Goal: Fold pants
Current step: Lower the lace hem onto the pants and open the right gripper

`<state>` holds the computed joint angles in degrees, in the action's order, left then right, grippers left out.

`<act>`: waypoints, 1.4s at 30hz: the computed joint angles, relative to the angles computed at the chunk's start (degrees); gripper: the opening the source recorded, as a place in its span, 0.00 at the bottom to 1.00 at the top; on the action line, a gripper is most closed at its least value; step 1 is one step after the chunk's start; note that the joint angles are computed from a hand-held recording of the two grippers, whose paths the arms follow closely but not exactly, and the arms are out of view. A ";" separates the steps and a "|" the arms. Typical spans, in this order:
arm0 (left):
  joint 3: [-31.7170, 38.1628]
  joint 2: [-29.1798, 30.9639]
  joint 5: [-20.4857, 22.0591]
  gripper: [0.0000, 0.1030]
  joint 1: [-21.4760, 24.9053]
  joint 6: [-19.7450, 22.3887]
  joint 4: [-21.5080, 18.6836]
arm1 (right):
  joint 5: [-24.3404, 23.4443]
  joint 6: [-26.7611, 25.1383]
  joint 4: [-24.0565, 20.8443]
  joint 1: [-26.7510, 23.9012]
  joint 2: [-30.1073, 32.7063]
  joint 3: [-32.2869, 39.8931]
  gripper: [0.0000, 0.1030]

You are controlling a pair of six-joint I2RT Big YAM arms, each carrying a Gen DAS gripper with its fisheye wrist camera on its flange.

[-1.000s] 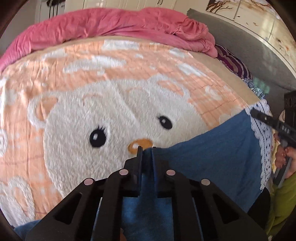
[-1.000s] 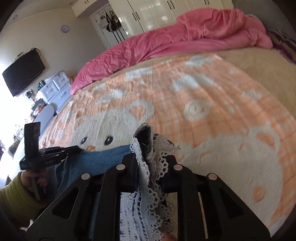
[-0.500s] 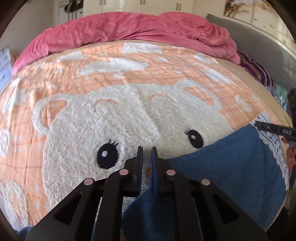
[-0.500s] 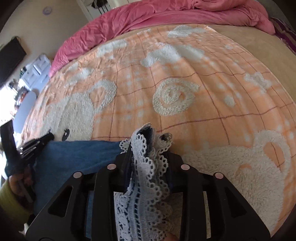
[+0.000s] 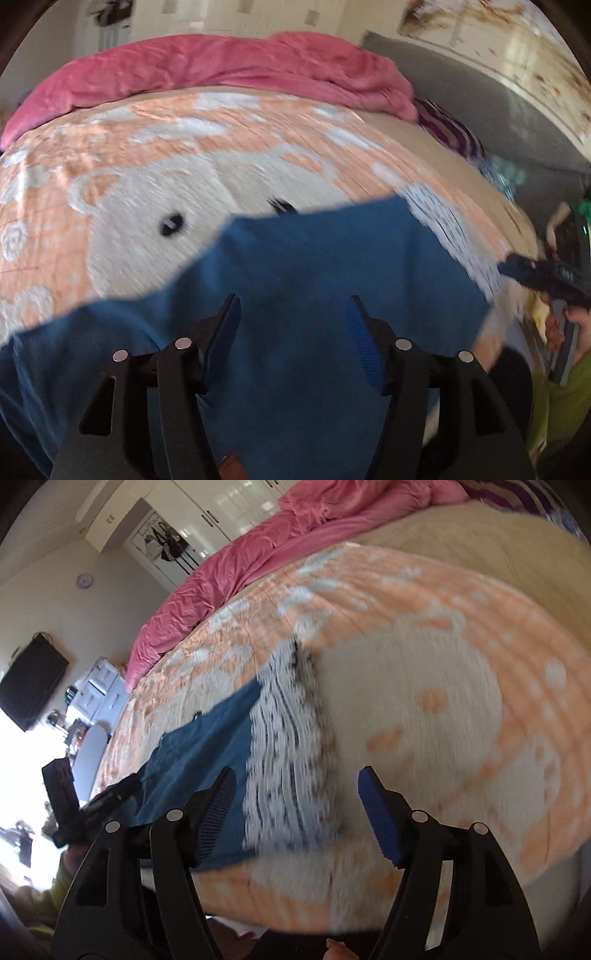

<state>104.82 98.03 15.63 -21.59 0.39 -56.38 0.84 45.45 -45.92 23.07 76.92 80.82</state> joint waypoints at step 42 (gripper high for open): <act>-11.91 -8.78 -3.52 0.79 0.70 1.41 -0.62 | 19.01 -5.41 -13.87 6.97 2.90 6.94 0.41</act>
